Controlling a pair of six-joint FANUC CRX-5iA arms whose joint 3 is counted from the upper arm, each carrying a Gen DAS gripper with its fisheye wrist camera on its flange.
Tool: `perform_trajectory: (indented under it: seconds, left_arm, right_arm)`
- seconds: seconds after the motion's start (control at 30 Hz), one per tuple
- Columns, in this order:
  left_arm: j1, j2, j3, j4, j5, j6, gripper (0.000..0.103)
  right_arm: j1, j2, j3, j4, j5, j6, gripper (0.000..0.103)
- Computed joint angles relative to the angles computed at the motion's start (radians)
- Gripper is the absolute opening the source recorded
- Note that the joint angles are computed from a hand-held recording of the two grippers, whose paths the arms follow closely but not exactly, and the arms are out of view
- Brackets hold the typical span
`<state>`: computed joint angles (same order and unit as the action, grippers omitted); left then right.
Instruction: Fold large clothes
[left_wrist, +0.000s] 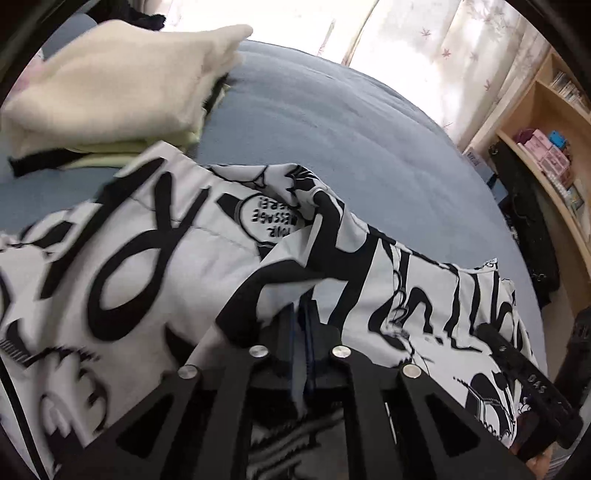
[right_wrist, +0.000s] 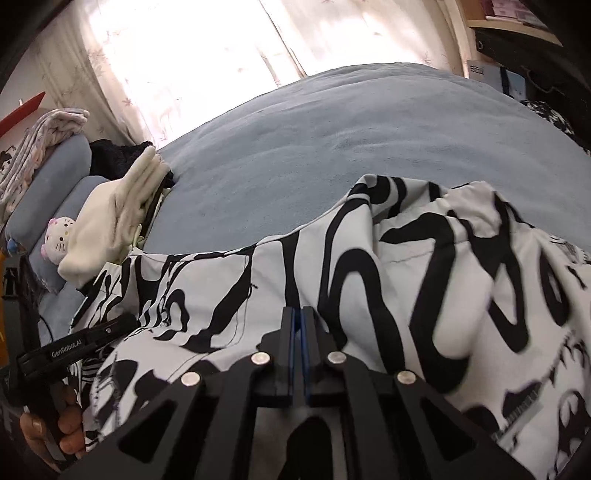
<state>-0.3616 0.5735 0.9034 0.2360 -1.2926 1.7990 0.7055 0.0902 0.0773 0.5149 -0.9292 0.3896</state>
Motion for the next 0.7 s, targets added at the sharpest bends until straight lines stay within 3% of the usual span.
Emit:
perform_trajectory:
  seconds: [0.07, 0.17, 0.43, 0.57, 0.7]
  left_arm:
    - [-0.012, -0.015, 0.023, -0.046, -0.044, 0.029, 0.019]
    - [-0.021, -0.080, -0.026, -0.081, -0.026, 0.041, 0.035]
    - [-0.052, -0.206, -0.076, -0.173, -0.095, 0.053, 0.035]
    - [-0.046, -0.293, -0.139, -0.201, -0.125, 0.061, 0.044]
    - [-0.030, -0.379, -0.211, -0.196, -0.134, 0.058, 0.045]
  right_arm:
    - [0.013, -0.022, 0.002, -0.014, -0.003, -0.035, 0.003]
    - [0.049, -0.086, -0.051, 0.042, 0.043, -0.102, 0.004]
    - [0.163, -0.090, -0.021, 0.011, 0.002, -0.085, 0.007]
    - [0.219, -0.132, -0.053, 0.036, -0.005, -0.156, 0.007]
    - [0.287, -0.162, -0.067, 0.086, -0.043, -0.229, 0.007]
